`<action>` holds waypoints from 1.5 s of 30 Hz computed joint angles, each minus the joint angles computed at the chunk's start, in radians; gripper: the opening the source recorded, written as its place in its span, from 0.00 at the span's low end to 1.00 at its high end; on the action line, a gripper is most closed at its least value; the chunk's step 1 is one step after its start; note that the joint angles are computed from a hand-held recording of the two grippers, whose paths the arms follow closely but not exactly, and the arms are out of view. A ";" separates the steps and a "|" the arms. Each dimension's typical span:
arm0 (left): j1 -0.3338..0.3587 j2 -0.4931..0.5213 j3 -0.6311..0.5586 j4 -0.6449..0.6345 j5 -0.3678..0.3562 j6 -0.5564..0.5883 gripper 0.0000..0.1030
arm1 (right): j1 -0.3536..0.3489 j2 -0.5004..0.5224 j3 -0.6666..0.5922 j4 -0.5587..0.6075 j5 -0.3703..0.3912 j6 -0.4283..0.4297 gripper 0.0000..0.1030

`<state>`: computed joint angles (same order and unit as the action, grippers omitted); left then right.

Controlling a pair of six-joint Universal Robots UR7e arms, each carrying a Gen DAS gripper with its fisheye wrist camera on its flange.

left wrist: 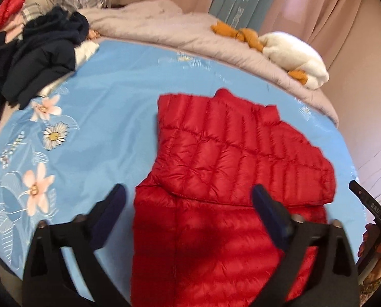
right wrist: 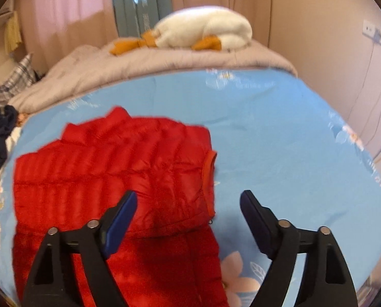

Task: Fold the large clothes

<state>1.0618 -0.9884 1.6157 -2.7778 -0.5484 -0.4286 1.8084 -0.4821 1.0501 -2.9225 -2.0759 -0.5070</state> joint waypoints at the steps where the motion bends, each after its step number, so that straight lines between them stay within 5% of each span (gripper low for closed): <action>1: -0.012 -0.006 0.011 -0.011 0.013 0.001 0.99 | 0.005 -0.020 0.032 -0.026 0.015 -0.008 0.93; 9: -0.104 -0.077 0.150 -0.017 0.113 -0.050 1.00 | 0.018 -0.146 0.229 -0.150 0.171 -0.031 0.99; 17: -0.118 -0.119 0.258 0.050 0.070 -0.152 1.00 | -0.007 -0.227 0.387 -0.190 0.279 -0.050 0.99; 27: -0.103 -0.146 0.372 0.107 -0.015 -0.286 0.99 | -0.048 -0.280 0.528 -0.206 0.267 -0.038 0.99; 34: -0.080 -0.154 0.444 0.032 -0.125 -0.281 0.99 | -0.081 -0.303 0.595 -0.163 0.235 -0.039 0.99; 45: -0.058 -0.153 0.485 0.019 -0.197 -0.306 0.98 | -0.128 -0.334 0.638 -0.083 0.208 0.047 0.99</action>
<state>1.0036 -1.1413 2.1003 -2.7587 -0.7450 -0.7342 1.6800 -0.8159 1.6881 -3.0057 -1.8682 -0.4600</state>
